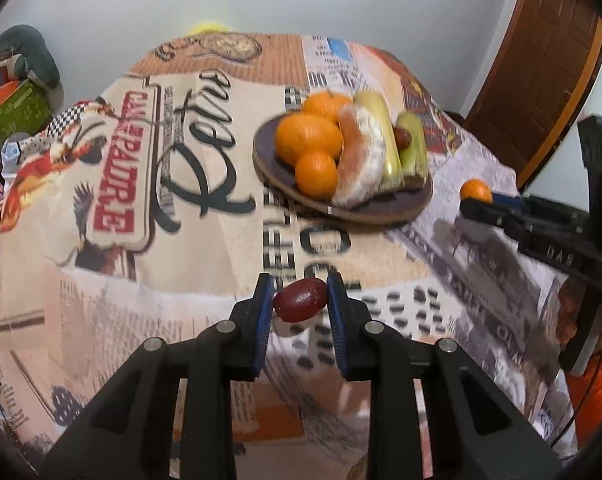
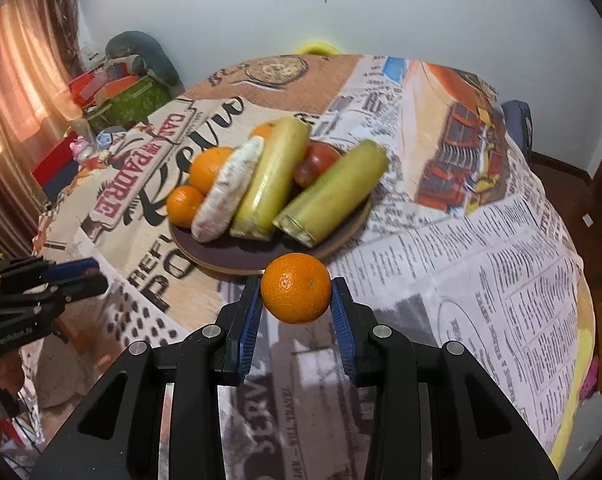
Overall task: Organize fruits
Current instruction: 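Place the date on the plate with the left gripper while the right gripper places the orange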
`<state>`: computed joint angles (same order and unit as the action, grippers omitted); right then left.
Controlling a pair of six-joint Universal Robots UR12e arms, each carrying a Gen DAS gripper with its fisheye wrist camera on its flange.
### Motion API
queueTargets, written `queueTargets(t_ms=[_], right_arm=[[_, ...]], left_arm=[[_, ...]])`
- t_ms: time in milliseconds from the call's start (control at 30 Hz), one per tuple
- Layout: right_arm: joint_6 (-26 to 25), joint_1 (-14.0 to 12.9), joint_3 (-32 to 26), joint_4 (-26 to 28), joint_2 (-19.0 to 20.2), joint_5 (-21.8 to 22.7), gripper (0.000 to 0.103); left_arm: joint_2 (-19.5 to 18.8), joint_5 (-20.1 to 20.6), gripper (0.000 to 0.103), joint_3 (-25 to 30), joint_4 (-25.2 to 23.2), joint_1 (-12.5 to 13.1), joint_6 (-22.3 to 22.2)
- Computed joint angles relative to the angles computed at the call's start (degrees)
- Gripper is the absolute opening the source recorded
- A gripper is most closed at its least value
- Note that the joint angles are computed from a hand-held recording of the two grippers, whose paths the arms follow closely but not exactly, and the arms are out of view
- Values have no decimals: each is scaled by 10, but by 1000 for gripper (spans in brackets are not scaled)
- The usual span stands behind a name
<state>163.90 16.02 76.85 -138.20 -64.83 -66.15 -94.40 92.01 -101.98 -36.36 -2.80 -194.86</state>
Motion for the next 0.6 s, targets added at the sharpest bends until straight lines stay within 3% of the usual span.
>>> queueTargets(t_ms=[600], right_arm=[[-14, 19, -45, 13, 33, 9, 32]], left_arm=[[-59, -23, 27, 72, 37, 5, 25]])
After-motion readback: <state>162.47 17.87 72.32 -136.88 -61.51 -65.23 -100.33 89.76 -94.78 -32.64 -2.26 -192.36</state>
